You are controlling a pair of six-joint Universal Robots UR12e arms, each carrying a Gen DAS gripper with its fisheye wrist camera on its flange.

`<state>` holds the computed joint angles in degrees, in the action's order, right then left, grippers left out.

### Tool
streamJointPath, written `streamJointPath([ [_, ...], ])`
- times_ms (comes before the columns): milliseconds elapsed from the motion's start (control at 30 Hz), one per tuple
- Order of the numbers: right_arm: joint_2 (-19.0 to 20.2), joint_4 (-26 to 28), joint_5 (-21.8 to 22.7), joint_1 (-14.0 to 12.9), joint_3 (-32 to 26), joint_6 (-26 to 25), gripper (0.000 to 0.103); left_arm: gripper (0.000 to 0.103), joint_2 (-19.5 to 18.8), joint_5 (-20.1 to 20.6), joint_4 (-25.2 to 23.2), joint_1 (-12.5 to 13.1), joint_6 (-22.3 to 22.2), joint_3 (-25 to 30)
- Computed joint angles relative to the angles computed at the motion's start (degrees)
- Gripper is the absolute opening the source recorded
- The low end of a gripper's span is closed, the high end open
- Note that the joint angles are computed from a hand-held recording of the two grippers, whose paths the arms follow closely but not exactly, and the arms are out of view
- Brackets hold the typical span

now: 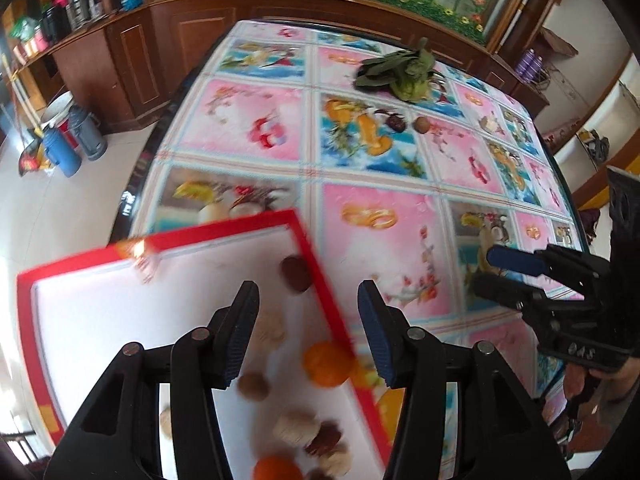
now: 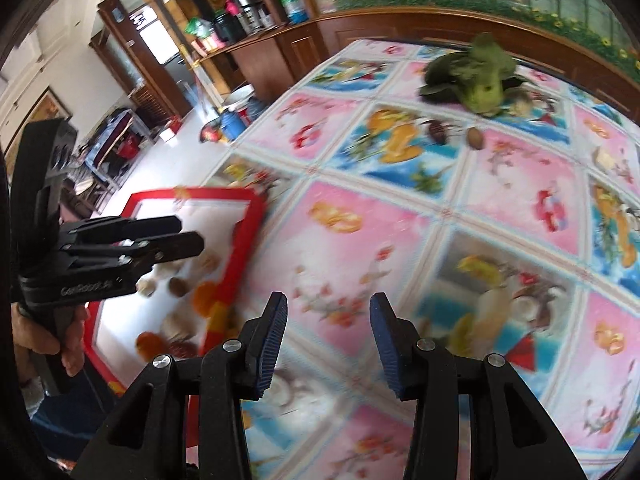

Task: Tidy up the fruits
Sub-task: 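Move both open tools back over the table, then grasp a dark red date with left tool while right tool grasps a brown kiwi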

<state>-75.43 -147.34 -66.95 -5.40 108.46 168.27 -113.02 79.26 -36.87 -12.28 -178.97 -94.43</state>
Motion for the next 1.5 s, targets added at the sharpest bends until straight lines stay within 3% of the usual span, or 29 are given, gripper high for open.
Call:
streamJointPath([
  [233, 4.6, -1.1, -4.1, -2.7, -6.0, 4.5, 0.044, 0.05, -7.1, -2.2, -4.3, -2.5, 2.6, 10.8],
  [367, 8.2, -0.4, -6.6, -3.1, -10.5, 5.5, 0.044, 0.05, -12.2, -1.4, -7.1, -3.9, 3.5, 17.8],
  [533, 11.5, 0.7, -7.7, -3.0, -14.7, 3.8, 0.043, 0.05, -17.2, -1.1, -9.5, -5.2, 5.1, 24.6],
  [733, 12.9, 1.4, -6.0, -3.7, -16.2, 5.1, 0.043, 0.05, -20.9, 0.4, -12.4, -5.9, 7.3, 30.1],
  [800, 13.4, 2.2, -6.0, -3.6, -17.0, 4.7, 0.043, 0.048, -21.5, 0.5, -11.7, -5.9, 8.1, 30.7],
  [867, 14.0, 2.4, -5.5, -3.7, -17.6, 4.6, 0.042, 0.038, -21.8, 0.2, -11.3, -5.9, 9.0, 31.1],
  [900, 14.3, 2.6, -5.4, -3.7, -18.0, 4.7, 0.042, 0.024, -21.9, 0.0, -11.2, -5.8, 9.5, 31.3],
  [1133, 16.4, 3.9, -3.2, -3.1, -20.6, 4.4, 0.036, 0.024, -20.4, -2.4, -10.7, -4.7, 9.7, 28.6],
  [1267, 17.6, 5.9, -6.8, -1.5, -22.3, 2.2, 0.025, 0.024, -19.0, -2.0, -10.9, -4.3, 9.7, 26.6],
  [1367, 17.5, 4.6, -11.0, -0.3, -22.0, 0.5, 0.024, 0.024, -18.1, -2.3, -10.4, -4.0, 8.2, 25.2],
  [1500, 15.7, 4.7, -9.8, -0.3, -19.9, -0.2, 0.024, 0.024, -16.0, -4.4, -7.9, -3.5, 5.4, 21.7],
])
